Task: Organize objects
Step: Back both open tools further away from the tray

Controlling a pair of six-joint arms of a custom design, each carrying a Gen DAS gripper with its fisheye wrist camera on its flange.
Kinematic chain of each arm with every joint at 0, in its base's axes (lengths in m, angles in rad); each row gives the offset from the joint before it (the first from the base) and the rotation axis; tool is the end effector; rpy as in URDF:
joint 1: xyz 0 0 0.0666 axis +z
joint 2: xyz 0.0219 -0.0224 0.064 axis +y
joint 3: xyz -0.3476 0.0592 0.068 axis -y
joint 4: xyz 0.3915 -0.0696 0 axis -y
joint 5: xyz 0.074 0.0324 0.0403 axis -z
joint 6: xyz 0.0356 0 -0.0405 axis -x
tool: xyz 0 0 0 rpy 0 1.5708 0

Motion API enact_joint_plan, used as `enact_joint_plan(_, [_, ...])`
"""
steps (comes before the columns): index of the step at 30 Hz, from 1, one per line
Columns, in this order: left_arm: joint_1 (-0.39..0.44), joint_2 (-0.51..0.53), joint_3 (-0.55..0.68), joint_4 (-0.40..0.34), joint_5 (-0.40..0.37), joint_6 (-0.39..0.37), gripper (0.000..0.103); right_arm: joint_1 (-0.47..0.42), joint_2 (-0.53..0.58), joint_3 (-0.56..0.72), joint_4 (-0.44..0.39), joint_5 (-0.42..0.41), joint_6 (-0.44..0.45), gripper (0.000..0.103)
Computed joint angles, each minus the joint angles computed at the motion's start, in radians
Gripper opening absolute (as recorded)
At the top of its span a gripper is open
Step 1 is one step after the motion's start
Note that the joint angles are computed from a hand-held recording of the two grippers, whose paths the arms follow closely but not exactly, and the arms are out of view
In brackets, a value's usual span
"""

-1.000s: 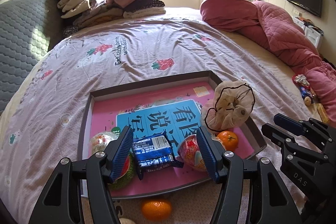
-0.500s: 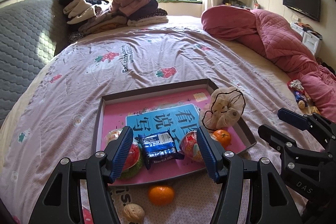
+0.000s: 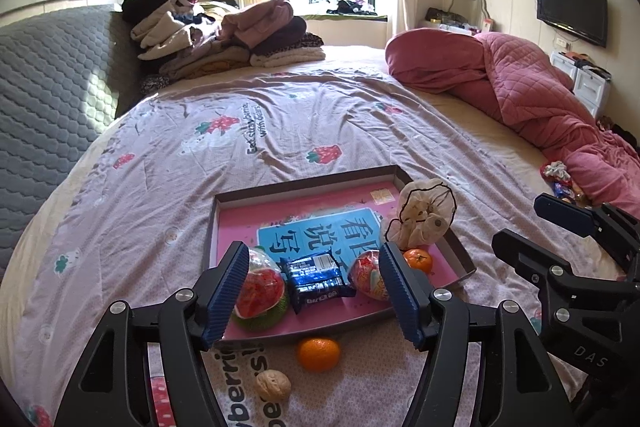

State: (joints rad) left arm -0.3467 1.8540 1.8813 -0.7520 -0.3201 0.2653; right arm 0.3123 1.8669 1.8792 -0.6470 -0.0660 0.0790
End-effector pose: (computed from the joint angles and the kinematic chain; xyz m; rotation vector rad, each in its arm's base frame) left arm 0.6209 -0.2128 0.3844 -0.0717 2.2506 0.0411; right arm 0.6350 0.2071 0.3829 -0.4660 2.1616 0.2026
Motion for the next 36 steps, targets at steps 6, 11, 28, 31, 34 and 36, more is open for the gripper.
enact_joint_plan(6, [-0.004, -0.066, -0.058, 0.024, -0.015, -0.01, 0.069, 0.017, -0.046, -0.029, 0.013, 0.017, 0.01, 0.068])
enact_joint_plan(11, [-0.009, -0.131, -0.128, 0.049, -0.029, -0.01, 0.07, 0.028, -0.091, -0.069, 0.044, 0.017, 0.004, 0.072])
enact_joint_plan(28, [-0.03, -0.32, -0.362, 0.122, -0.103, 0.027, 0.073, 0.061, -0.239, -0.212, 0.116, -0.064, -0.044, 0.072])
enact_joint_plan(31, [-0.029, -0.337, -0.386, 0.126, -0.1, 0.035, 0.073, 0.066, -0.252, -0.225, 0.114, -0.073, -0.046, 0.072])
enact_joint_plan(34, [-0.029, -0.35, -0.406, 0.127, -0.099, 0.044, 0.073, 0.072, -0.266, -0.24, 0.12, -0.074, -0.047, 0.072])
enact_joint_plan(36, [-0.028, -0.362, -0.424, 0.131, -0.096, 0.047, 0.073, 0.076, -0.273, -0.25, 0.123, -0.072, -0.043, 0.072])
